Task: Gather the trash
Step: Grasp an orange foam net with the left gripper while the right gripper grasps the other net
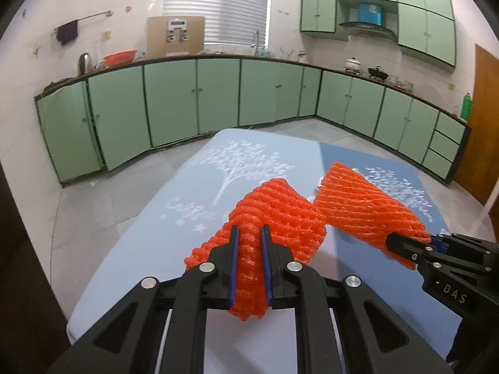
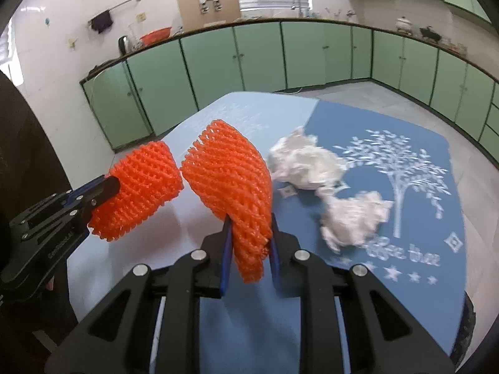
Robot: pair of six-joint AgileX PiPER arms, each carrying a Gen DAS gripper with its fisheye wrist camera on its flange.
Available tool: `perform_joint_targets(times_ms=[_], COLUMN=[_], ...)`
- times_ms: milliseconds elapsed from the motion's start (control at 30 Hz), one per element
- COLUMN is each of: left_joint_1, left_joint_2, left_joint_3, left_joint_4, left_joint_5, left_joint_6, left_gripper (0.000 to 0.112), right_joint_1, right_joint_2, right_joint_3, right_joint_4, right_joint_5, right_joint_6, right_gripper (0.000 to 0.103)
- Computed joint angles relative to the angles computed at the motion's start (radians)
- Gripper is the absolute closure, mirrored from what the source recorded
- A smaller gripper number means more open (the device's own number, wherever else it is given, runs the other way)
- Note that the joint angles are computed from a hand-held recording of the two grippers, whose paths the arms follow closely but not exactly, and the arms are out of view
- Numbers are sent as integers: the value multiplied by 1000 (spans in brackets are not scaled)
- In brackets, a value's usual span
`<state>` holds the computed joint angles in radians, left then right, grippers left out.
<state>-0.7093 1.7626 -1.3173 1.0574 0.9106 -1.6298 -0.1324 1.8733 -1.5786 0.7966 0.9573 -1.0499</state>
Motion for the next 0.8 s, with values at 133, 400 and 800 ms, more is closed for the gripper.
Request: perform_joint_targets(times_ms=[133, 400, 800], left_joint_1=[-26, -81, -153], left_joint_2=[31, 106, 284], left_joint_3=[-80, -247, -585], left_joint_4=[-16, -39, -115], left_joint_5=[9, 0, -11], left_joint_6=[56, 145, 352], left_gripper=[99, 99, 99], right_joint_1=[-57, -184, -417], right_joint_2=[-14, -25, 27], right_joint_3=[-19, -44, -135], right_joint_4=[-7, 40, 68], right_joint_5=[22, 60, 73], right_joint_6=[24, -4, -2], right_gripper=[83, 83, 83])
